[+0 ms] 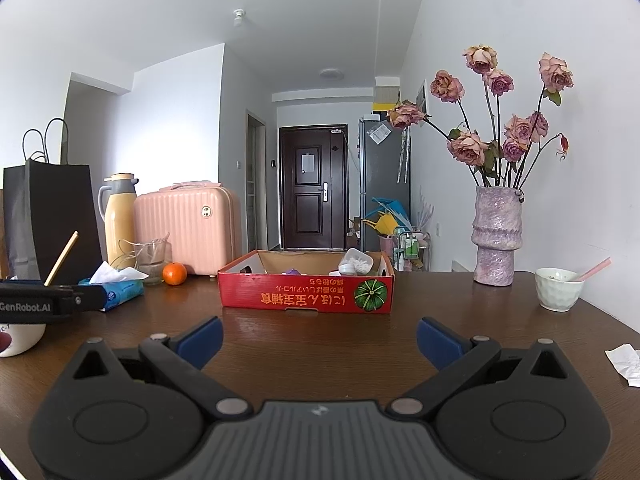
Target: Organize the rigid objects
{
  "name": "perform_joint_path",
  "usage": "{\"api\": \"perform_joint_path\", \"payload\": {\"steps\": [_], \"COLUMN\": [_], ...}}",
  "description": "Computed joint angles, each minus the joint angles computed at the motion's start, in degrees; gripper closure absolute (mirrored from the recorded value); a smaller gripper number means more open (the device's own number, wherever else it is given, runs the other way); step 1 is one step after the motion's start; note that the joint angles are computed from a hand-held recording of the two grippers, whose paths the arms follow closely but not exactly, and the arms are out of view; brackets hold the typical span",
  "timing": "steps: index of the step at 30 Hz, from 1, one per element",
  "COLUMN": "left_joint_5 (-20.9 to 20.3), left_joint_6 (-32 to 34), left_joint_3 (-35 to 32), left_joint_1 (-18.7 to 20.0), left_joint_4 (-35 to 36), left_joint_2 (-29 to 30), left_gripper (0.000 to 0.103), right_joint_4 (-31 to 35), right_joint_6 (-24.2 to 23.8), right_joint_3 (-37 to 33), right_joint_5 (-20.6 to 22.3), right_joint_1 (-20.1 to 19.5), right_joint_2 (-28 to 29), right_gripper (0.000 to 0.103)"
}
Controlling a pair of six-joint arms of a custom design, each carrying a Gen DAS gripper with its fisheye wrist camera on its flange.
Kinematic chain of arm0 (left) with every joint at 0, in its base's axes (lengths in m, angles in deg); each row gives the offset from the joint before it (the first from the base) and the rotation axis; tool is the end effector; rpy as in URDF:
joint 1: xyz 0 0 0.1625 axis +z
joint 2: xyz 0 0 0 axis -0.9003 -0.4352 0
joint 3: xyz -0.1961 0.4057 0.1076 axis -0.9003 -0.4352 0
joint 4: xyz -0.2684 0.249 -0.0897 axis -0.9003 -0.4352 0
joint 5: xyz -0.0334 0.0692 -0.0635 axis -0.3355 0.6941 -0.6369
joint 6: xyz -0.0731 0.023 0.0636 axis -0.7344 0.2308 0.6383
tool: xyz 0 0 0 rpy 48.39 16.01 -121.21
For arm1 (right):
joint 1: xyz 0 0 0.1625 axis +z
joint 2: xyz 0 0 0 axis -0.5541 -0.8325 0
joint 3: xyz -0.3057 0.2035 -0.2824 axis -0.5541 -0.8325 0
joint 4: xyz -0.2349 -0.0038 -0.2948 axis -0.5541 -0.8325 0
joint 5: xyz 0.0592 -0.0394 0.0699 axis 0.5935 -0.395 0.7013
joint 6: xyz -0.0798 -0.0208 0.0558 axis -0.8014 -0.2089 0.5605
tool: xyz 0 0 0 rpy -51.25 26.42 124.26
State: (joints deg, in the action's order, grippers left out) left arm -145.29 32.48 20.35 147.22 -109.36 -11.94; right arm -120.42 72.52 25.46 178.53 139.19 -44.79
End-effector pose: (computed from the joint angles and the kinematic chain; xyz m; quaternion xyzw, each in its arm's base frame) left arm 0.0266 -0.8878 0.2622 0.3788 0.7720 -0.4802 0.1733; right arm 0.2930 -0.7783 -0.0854 0.1092 -0.6720 0.6312 0.3717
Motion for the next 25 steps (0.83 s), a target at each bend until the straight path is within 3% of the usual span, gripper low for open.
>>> {"api": "perform_joint_path", "payload": {"steps": [25], "left_joint_5": [0.3], "left_joint_6": [0.8], "left_joint_3": [-0.9], "left_joint_1": [0.1], "left_joint_4": [0.8], "left_joint_2": [0.6], "left_gripper": [0.000], "right_joint_4": [2.1], "right_joint_6": [0.6], "right_joint_3": [-1.9], "right_joint_5": [0.2], "right_joint_1": [-0.1], "right_joint_2": [0.8], "right_gripper": [0.000]}}
